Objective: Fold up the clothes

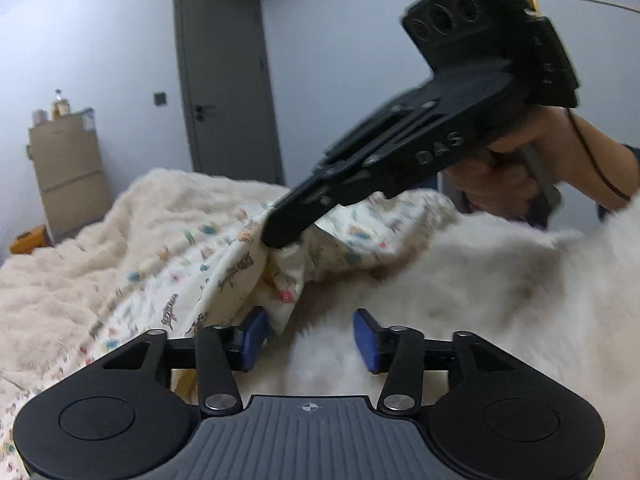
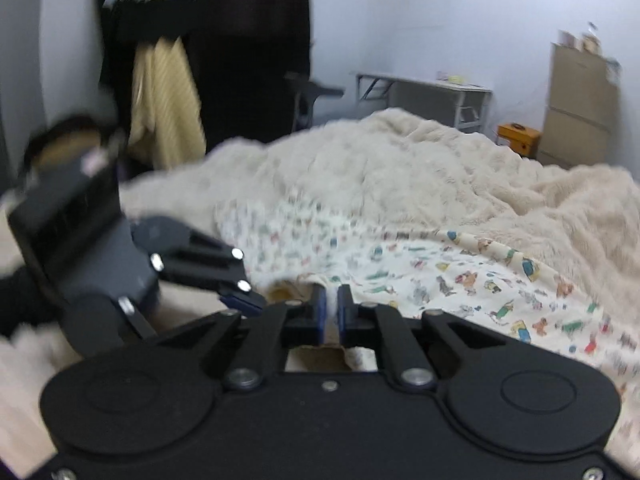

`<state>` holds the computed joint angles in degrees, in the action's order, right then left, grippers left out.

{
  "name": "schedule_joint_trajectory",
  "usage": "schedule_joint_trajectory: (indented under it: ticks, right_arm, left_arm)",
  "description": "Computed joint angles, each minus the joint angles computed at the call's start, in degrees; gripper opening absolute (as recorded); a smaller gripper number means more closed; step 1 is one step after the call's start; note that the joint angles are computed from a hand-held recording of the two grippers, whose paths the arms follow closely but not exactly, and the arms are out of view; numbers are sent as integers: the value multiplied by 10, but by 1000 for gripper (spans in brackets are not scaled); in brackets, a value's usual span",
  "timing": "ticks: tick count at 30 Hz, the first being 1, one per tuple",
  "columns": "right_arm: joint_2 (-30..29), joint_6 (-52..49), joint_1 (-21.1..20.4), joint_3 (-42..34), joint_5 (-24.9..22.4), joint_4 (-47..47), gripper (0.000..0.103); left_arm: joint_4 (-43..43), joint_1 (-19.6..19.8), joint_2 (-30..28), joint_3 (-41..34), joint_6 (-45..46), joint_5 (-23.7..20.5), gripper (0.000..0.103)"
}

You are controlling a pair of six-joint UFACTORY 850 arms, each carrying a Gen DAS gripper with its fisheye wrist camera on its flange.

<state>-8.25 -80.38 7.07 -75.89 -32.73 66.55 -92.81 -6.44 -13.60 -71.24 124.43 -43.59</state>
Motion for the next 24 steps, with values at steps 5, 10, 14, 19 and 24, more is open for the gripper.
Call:
schedule_joint_trajectory:
  ticks: [5, 10, 14, 19, 24]
  right_arm:
    - [-3, 4, -3, -6, 0, 3, 5]
    - [25, -17, -8, 19, -1, -23, 21]
    - [97, -143, -15, 93, 18, -20, 58]
    - [161, -278, 8, 189, 119, 5, 50]
    - [161, -366, 25, 233, 195, 42, 4]
  left_arm:
    - [-13, -27, -11, -23, -2, 46, 14]
    - [101, -6, -23, -62, -114, -26, 0]
    - [135, 43, -18, -77, -180, -143, 0]
    - [161, 45, -15, -57, -184, -153, 0]
    - [136, 36, 0, -14, -155, -136, 20]
